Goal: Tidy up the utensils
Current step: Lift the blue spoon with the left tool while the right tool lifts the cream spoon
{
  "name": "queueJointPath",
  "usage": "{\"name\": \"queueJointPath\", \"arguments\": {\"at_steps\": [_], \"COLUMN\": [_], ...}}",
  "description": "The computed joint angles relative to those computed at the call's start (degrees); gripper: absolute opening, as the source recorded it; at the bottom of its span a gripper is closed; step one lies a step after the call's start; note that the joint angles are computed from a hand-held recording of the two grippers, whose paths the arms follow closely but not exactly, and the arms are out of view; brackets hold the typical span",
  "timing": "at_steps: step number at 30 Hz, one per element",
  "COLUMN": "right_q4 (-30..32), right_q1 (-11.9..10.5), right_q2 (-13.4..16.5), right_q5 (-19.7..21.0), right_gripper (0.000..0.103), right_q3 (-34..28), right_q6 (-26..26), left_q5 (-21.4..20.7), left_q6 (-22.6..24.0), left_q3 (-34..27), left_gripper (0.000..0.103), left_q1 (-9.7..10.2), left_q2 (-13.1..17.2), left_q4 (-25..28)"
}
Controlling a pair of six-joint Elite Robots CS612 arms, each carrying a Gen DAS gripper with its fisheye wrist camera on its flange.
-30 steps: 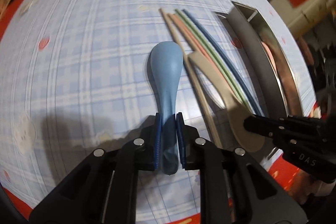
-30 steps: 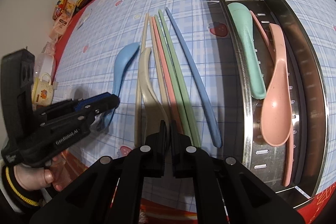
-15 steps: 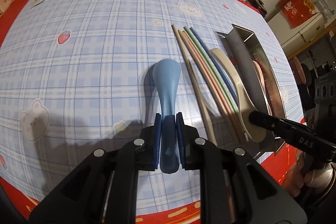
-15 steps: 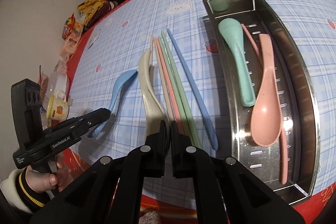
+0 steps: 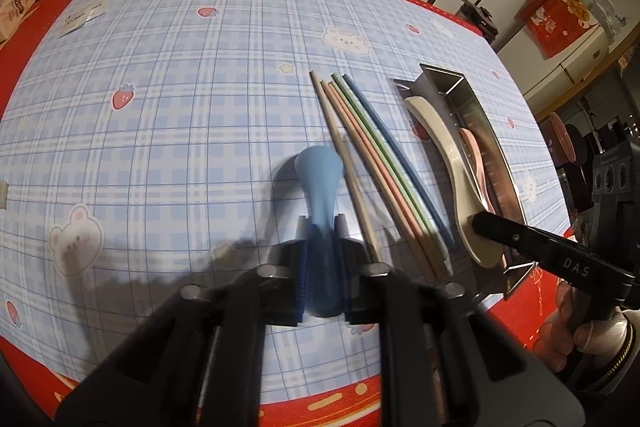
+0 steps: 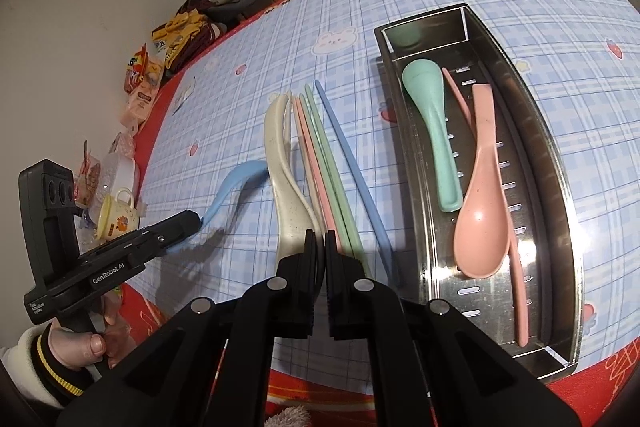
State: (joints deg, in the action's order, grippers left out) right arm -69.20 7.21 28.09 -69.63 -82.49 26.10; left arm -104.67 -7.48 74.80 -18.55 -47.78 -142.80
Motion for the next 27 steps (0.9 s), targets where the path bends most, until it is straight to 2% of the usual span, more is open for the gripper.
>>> {"name": "queueJointPath", "arguments": {"at_steps": [4, 8, 9, 11, 13, 16, 18, 22, 27], "right_q4": [0.4, 0.81, 1.09, 1.59, 1.93, 2.23, 2.42, 2.71, 2.62], "right_q1": [-0.09, 0.02, -0.03, -0.11, -0.21, -0.44, -0.5, -0.5, -0.49], "right_q2": [0.18, 0.28, 0.36, 0.53, 0.66, 0.8, 0.86, 0.9, 0.85], "right_q5": [0.05, -0.26, -0.28, -0.39, -0.6, -1.0, -1.14, -1.2, -1.03], "right_gripper": [0.005, 0.005, 0.005, 0.005, 0.005, 0.005, 0.005, 0.005, 0.005], "right_q3": [-0.28, -0.6, -0.84, -1.25, -1.59, -2.09, -2.28, -2.32, -2.14], "right_q6": [0.35, -0.13, -0.24, -0.25, 0.01, 0.24, 0.25, 0.31, 0.13], "left_q5": [-0.51, -1.66, -1.72, -1.39, 0.43, 2.37, 4.29, 9.0, 16.16], "left_q6": [1.29, 2.92, 3.23, 3.83, 4.25, 4.19, 4.95, 6.2, 11.07], "left_q3": [-0.89, -1.71, -1.85, -2.33, -2.73, -3.81, -3.76, -3.93, -2.63], "left_gripper": [0.005, 0.006, 0.01, 0.033, 0.039, 0.038, 0.037, 0.027, 0.026], "left_q1": [-0.24, -0.54, -0.65, -0.92, -1.42, -1.96, -2.47, -3.52, -5.41], "left_q2": [0.73, 1.49, 1.61, 1.96, 2.35, 3.16, 3.28, 3.51, 3.01], "left_q4": [4.97, 6.45, 6.03, 5.97, 6.23, 8.45, 7.92, 7.28, 5.74]}}
